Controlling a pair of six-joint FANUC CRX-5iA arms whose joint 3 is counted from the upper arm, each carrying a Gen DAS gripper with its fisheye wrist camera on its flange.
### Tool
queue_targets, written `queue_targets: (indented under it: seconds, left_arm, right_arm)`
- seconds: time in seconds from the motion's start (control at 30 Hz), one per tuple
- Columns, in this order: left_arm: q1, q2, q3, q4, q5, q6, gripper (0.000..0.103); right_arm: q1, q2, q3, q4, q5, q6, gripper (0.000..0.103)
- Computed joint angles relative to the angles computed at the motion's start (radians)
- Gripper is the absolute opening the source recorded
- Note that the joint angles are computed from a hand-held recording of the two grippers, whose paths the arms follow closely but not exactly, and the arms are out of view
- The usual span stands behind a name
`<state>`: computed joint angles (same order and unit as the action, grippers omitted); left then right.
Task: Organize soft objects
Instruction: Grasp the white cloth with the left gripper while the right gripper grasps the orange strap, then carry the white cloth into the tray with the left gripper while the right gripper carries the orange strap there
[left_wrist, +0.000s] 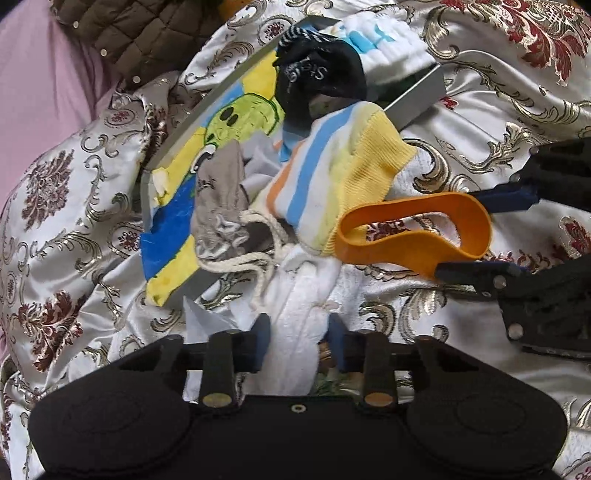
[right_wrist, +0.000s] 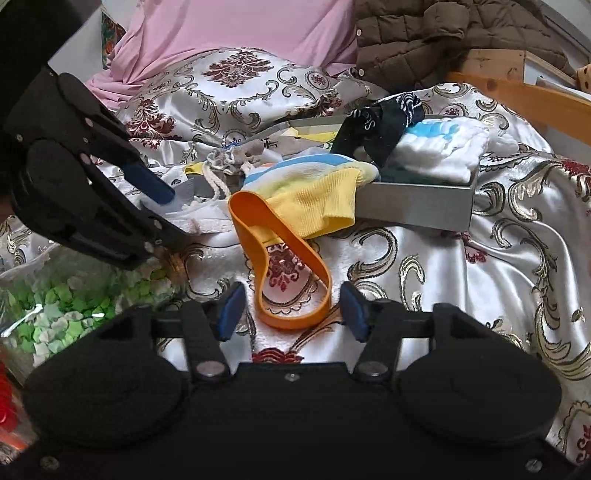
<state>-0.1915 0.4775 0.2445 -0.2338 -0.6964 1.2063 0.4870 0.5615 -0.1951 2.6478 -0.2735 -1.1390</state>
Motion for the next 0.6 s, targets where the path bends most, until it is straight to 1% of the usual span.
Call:
queue_targets:
  seconds: [0.03, 0.07, 0.17, 0.2, 0.27, 0.47, 0.6]
  left_arm:
    - [-0.003, 0.002, 0.004, 0.0, -0.01, 0.007, 0.026]
    - [-0.011, 0.003, 0.012, -0.024, -0.019, 0.028, 0.025]
    - [-0.036, 0.002, 0.03, -0.098, -0.044, 0.066, 0.019]
    - [-0.037, -0.002, 0.029, -0.098, -0.05, 0.073, 0.019]
    - [-0.035, -0.014, 0.023, -0.09, -0.056, 0.081, 0.018]
    - [-0.017, -0.087, -0.031, -0.016, -0.066, 0.08, 0.016]
    - [-0.004, -0.155, -0.087, 0.025, -0.059, 0.094, 0.015]
  right_arm:
    - [-0.001, 0.0, -0.001, 0.006, -0.003, -0.009, 0.035]
    - [-0.005, -0.001, 0.0, 0.029, -0.002, -0.033, 0.032]
    - [-0.012, -0.008, 0.002, 0.07, 0.009, -0.083, 0.026]
    - [-0.011, -0.009, 0.0, 0.068, 0.007, -0.087, 0.026]
    - [-0.021, -0.015, 0.008, 0.121, 0.027, -0.141, 0.022]
    - [0.001, -0.035, -0.029, 0.041, -0.004, -0.043, 0.013]
    - [0.01, -0.075, -0.073, 0.036, -0.055, -0.028, 0.012]
